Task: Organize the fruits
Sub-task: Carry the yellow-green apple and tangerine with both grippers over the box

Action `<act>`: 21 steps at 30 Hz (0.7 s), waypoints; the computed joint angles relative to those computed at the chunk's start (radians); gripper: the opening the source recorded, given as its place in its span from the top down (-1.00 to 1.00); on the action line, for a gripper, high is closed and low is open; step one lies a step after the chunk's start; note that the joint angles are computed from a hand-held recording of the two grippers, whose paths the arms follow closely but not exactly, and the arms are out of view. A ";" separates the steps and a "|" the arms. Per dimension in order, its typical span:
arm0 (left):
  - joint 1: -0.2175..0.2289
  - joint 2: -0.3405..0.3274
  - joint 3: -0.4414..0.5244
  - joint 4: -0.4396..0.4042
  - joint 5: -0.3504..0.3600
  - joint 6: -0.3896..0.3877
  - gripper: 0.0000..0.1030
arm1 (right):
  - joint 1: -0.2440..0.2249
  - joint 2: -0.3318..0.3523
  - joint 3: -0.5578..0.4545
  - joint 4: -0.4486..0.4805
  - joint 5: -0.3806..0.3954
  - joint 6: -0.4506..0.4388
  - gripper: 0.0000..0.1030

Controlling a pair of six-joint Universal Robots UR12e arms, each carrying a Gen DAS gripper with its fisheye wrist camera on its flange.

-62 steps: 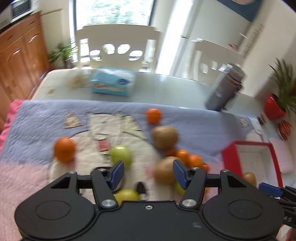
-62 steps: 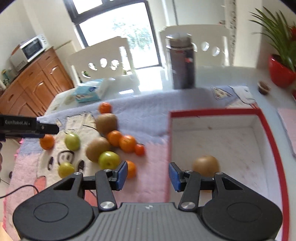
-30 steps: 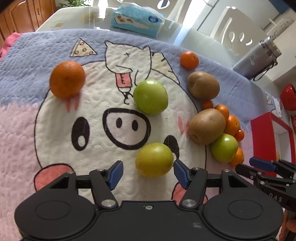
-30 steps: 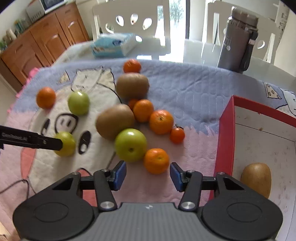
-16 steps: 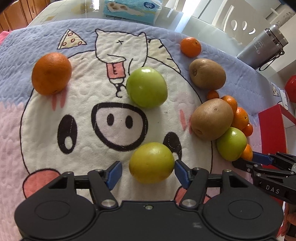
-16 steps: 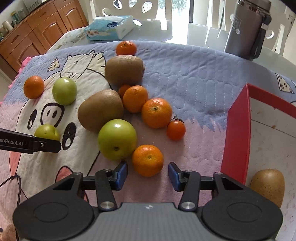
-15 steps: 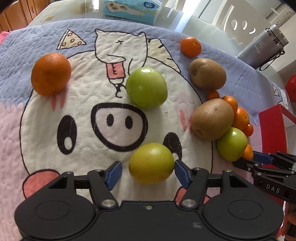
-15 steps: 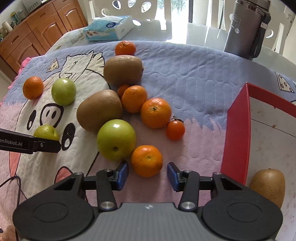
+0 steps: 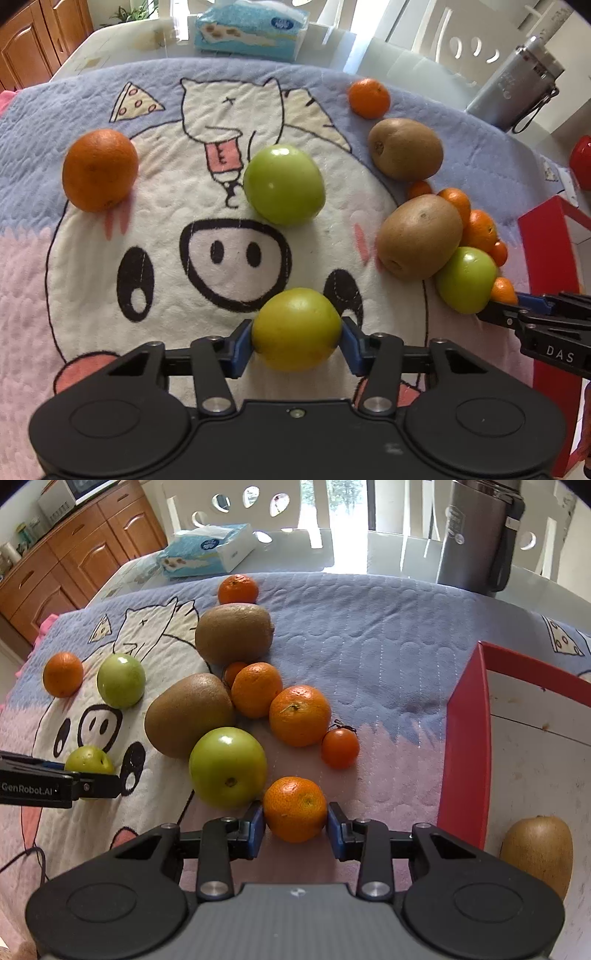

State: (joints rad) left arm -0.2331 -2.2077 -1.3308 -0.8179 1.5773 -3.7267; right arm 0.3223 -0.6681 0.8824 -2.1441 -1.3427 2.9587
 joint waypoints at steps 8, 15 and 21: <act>-0.005 0.018 -0.039 0.078 0.009 -0.018 -0.11 | -0.013 -0.028 0.046 -0.056 0.041 0.072 0.27; -0.014 0.033 -0.054 0.107 0.028 -0.025 -0.11 | -0.020 -0.055 0.087 -0.102 0.062 0.102 0.27; -0.024 0.046 -0.066 0.122 0.044 -0.020 -0.11 | -0.024 -0.084 0.136 -0.136 0.070 0.110 0.27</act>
State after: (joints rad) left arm -0.2573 -2.1617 -1.3964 -0.6961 1.6213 -3.7471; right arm 0.2980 -0.7521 1.0181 -2.2805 -1.2728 3.0687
